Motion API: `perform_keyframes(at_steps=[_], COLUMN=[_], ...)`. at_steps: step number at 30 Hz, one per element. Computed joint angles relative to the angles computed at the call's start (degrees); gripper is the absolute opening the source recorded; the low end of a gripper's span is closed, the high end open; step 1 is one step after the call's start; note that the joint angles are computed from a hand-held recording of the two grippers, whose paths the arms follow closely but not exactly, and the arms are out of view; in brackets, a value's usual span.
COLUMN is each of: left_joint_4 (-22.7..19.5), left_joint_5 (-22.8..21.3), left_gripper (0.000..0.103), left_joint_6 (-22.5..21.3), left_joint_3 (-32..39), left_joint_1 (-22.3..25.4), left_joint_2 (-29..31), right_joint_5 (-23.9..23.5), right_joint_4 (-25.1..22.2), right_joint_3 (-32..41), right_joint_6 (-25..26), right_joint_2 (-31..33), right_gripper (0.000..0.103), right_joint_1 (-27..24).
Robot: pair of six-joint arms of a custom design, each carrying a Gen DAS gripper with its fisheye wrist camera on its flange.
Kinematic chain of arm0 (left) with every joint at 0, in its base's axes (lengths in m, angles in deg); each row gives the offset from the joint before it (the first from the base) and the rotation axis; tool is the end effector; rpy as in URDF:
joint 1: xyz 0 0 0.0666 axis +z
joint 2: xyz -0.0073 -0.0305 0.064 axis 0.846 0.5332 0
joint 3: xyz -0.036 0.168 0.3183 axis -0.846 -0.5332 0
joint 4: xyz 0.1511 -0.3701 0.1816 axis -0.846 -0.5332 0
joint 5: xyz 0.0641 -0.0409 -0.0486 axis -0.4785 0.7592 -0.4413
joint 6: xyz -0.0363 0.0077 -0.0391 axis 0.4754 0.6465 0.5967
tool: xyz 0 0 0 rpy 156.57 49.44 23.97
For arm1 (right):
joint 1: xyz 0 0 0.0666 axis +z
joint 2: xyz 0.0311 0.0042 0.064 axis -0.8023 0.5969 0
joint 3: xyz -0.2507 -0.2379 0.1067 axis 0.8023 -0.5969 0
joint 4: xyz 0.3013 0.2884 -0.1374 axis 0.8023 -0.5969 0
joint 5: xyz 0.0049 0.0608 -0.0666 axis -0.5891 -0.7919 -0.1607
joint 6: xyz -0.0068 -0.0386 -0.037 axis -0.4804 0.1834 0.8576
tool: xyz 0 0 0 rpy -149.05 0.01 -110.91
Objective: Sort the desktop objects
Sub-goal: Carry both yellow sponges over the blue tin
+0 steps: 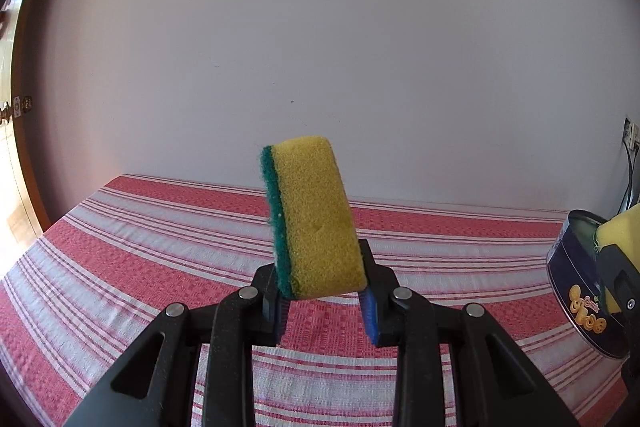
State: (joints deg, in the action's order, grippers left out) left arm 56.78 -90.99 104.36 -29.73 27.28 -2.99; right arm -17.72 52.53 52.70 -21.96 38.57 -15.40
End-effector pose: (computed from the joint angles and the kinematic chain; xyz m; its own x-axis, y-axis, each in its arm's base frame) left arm 0.3228 -0.1626 0.3693 -0.3649 -0.1978 -0.9098 -0.3300 0.9412 -0.0723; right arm 0.2888 0.2152 0.3668 -0.2207 -0.0906 -0.9711 -0.4297 0.9028 0.0135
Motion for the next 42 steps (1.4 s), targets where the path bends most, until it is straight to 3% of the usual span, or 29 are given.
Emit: perform_keyframes(at_steps=[5, 20, 32, 33, 42], left_joint_4=[1.3, -1.5, -1.3, -1.3, -2.1], left_joint_5=[-2.8, -6.6, -8.1, -8.5, -11.2], left_gripper=[0.031, 0.031, 0.031, 0.031, 0.031], left_joint_6=[-0.8, 2.7, 2.6, 2.5, 3.0], left_joint_3=[-1.1, -1.0, -1.3, -1.3, -0.7], left_joint_1=[-1.7, -5.7, -6.7, -7.0, -11.2], left_joint_2=[0.6, 0.6, 0.6, 0.6, 1.5], right_joint_5=[3.7, 9.4, 8.1, 10.7, 9.1], right_joint_4=[-0.8, -1.4, -0.9, -2.4, -4.7], right_joint_3=[0.0, -2.1, -3.0, -2.7, -4.6], right_joint_6=[0.3, 0.2, 0.9, 0.4, 0.2], right_joint_2=[-0.8, -5.2, -5.7, -6.8, -10.6], right_gripper=[0.072, 0.072, 0.072, 0.072, 0.072], right_joint_1=[2.5, 6.0, 3.7, 6.3, 4.1])
